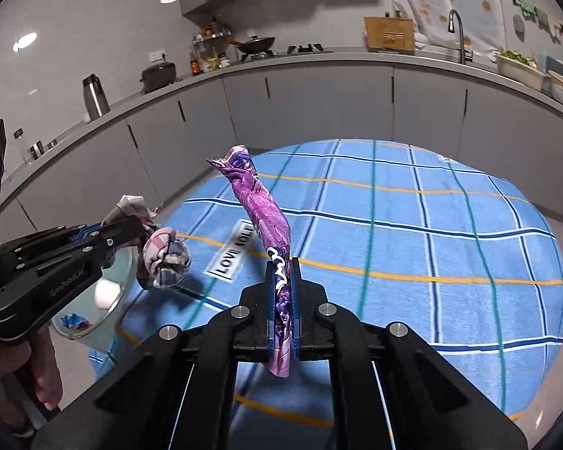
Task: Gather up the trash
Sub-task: 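Carry the plaid cloth and purple wrapper over the teal bucket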
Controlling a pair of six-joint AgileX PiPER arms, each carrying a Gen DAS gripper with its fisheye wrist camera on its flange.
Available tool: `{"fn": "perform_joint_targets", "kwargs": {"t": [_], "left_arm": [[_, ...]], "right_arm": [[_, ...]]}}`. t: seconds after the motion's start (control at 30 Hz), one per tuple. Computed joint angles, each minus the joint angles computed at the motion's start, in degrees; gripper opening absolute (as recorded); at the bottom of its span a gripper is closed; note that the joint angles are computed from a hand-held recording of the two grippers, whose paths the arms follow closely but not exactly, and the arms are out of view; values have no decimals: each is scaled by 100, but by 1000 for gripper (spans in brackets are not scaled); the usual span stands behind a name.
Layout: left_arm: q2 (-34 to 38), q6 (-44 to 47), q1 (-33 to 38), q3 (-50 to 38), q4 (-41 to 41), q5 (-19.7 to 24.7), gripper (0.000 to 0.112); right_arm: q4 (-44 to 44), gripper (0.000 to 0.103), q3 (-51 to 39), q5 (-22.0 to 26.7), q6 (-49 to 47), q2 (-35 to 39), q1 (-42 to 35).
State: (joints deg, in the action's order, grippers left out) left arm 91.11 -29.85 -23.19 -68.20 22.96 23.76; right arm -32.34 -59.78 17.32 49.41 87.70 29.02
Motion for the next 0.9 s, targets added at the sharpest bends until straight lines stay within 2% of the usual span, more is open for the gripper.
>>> {"fn": "perform_joint_targets", "kwargs": {"t": [0.37,0.9], "left_arm": [[-688,46,617,515,59,-22,6],[-1436,1206,2261,1124,-806,-56,6]], "right_arm": [[114,7,-591,140,-188,359,532],[913,7,-1990,475,-1229,1288,1337]]}}
